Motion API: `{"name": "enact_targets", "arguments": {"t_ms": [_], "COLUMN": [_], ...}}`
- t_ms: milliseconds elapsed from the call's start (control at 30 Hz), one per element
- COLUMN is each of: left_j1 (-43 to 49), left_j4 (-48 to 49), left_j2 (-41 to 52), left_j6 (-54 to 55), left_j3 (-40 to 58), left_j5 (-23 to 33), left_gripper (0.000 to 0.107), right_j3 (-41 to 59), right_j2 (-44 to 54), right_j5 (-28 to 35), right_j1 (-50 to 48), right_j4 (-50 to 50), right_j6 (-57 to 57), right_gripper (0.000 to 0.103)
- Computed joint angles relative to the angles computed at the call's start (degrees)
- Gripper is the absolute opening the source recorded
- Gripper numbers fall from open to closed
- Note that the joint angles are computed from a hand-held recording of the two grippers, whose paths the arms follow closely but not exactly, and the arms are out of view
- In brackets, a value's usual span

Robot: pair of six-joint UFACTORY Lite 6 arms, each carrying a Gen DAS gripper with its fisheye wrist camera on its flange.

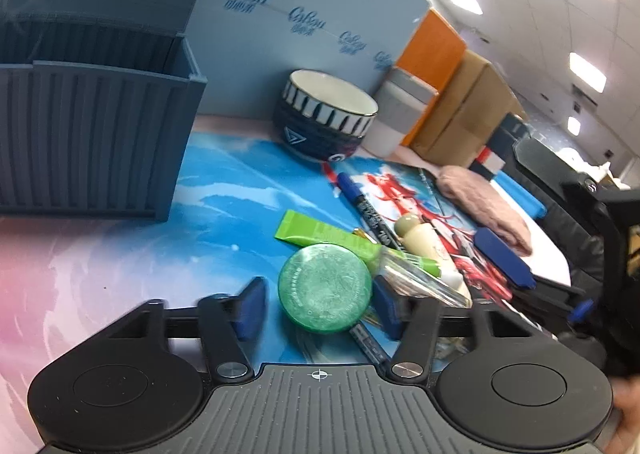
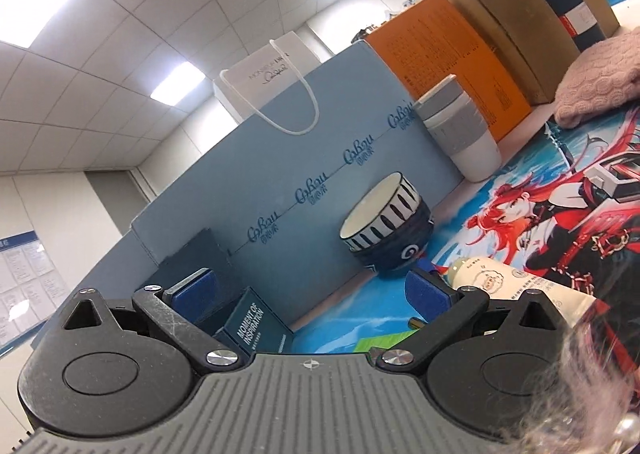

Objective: Organize rigid objects
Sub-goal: 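Lower the left tool and grasp the green round jar, then carry the green jar with the left tool into the blue box and release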

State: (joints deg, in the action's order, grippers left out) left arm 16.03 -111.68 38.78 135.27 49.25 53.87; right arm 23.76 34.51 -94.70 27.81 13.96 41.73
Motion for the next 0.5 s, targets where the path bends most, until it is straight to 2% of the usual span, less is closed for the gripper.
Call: {"name": "enact_targets", "arguments": {"t_ms": [233,433,500], "left_j1": [-0.26,0.04,1.41], "left_j4": [-4.65,-14.47,-14.5], "left_j2": [-0.86,-9.68,-13.16], "left_j6": [6.09,26.43,30.4], "left_j3": [-2.2,-13.36,-16.55], "left_j5": [2.27,5.66,7.1], "left_gripper": [0.046,0.046,0.046], "right_j3": [0.54,0.64,0.83], "right_j2": [-0.06,0.45,1.03], "right_j5": [2.16,1.55,0.72], "right_j1": [2.34,2.57,2.96], "right_j4": [3.03,3.27,3.85], "right_j6": [-2.25,-2.05,-1.96], "right_gripper": [0.101,0.101,0.101]}}
